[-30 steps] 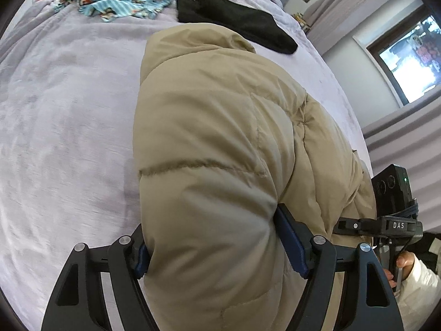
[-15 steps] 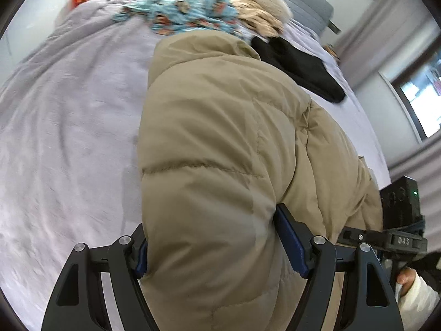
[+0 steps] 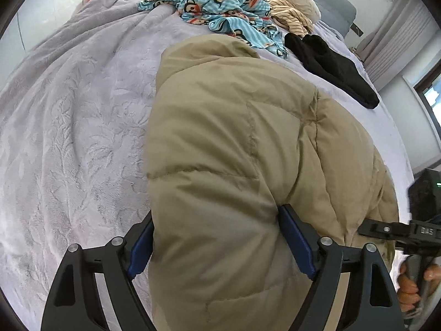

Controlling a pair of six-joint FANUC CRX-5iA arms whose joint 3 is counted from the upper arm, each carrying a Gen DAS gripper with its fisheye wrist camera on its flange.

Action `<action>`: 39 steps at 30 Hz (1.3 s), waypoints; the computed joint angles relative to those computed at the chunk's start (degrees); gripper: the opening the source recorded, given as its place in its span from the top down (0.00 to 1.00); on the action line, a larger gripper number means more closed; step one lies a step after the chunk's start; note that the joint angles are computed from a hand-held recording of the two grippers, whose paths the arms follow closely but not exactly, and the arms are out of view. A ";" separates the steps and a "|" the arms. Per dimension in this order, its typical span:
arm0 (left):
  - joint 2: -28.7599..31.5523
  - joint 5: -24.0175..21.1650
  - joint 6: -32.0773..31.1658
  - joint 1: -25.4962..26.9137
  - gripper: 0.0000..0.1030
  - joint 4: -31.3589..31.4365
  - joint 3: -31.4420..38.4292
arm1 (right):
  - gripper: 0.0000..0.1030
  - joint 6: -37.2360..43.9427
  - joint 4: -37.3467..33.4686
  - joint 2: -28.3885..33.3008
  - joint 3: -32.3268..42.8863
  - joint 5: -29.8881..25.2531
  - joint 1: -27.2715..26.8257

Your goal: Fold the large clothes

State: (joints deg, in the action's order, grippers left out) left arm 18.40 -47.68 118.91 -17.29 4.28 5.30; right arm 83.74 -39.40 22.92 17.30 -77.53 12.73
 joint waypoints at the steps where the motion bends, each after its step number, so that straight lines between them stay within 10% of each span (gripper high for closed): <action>1: 0.25 -0.34 0.09 -0.05 0.18 -0.21 0.48 | 0.39 -0.59 2.25 -1.75 -1.07 0.15 0.25; 6: 0.07 -0.91 1.60 -0.55 0.18 -1.68 0.87 | 0.43 -2.07 14.47 -11.84 -6.08 2.65 4.05; 11: -0.10 -1.79 3.43 -1.39 0.18 -3.67 1.52 | 0.81 -1.25 14.67 -18.94 -7.38 4.47 7.31; 19: 0.27 -5.41 5.03 -1.83 0.18 -5.56 3.93 | 0.82 -2.51 19.36 -17.57 -11.04 3.42 17.13; 39: 14.16 -14.89 -1.70 -7.09 0.16 -13.56 26.68 | 0.90 -11.48 27.78 -10.20 -13.56 10.68 15.80</action>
State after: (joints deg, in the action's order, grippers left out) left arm 32.55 -62.57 117.21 -24.38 -9.29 31.98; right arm 72.25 -11.62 12.72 3.74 -66.85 28.53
